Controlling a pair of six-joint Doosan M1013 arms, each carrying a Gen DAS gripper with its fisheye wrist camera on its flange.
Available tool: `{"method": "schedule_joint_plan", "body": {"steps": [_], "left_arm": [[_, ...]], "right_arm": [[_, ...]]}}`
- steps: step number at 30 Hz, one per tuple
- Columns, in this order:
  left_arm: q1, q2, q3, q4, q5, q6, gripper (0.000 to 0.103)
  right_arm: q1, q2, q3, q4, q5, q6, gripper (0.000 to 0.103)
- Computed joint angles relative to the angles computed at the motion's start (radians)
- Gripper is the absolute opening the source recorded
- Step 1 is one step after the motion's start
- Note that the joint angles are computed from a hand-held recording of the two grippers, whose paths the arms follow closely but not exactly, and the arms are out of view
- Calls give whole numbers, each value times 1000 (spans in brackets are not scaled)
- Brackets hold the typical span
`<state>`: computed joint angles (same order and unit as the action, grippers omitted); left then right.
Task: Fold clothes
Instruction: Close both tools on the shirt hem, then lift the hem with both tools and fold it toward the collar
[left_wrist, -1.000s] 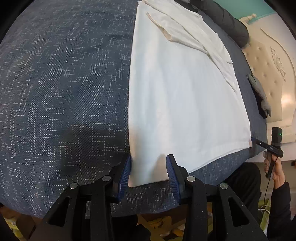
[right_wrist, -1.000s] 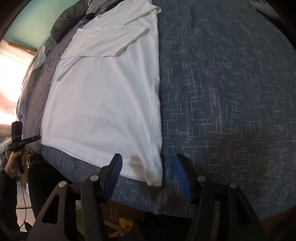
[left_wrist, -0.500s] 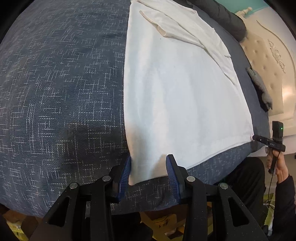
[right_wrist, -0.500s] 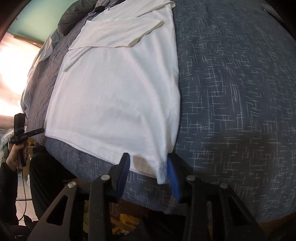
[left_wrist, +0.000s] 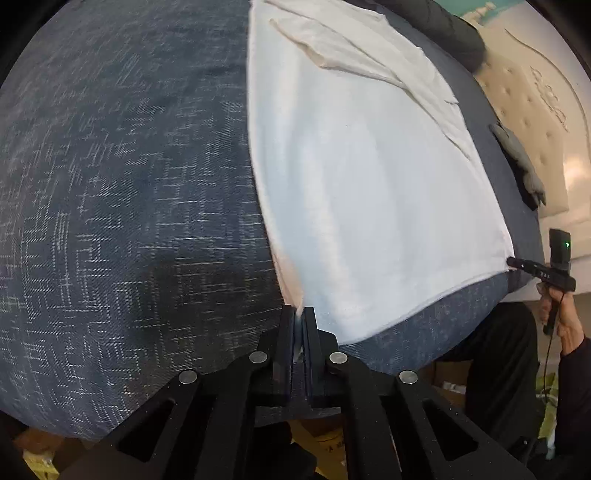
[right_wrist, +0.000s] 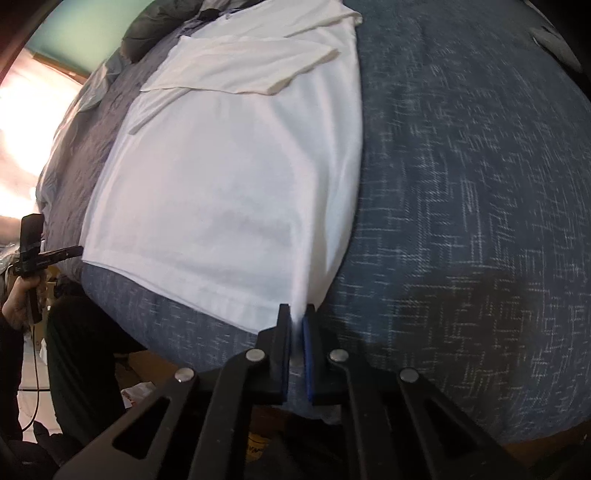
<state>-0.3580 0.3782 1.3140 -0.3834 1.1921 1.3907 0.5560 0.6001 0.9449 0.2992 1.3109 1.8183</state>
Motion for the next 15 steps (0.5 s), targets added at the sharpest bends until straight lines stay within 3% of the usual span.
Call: {"method": "schedule_joint_plan", "body": {"steps": [8,15], "left_arm": [[-12,-14,-33,0,-11,58,4],[-4,-75,-21,44,-12,95,3]], "right_arm": [[1,-14,-20,28,-37,-18,5],[-1,-40,-25,45,-72,-46,4]]}}
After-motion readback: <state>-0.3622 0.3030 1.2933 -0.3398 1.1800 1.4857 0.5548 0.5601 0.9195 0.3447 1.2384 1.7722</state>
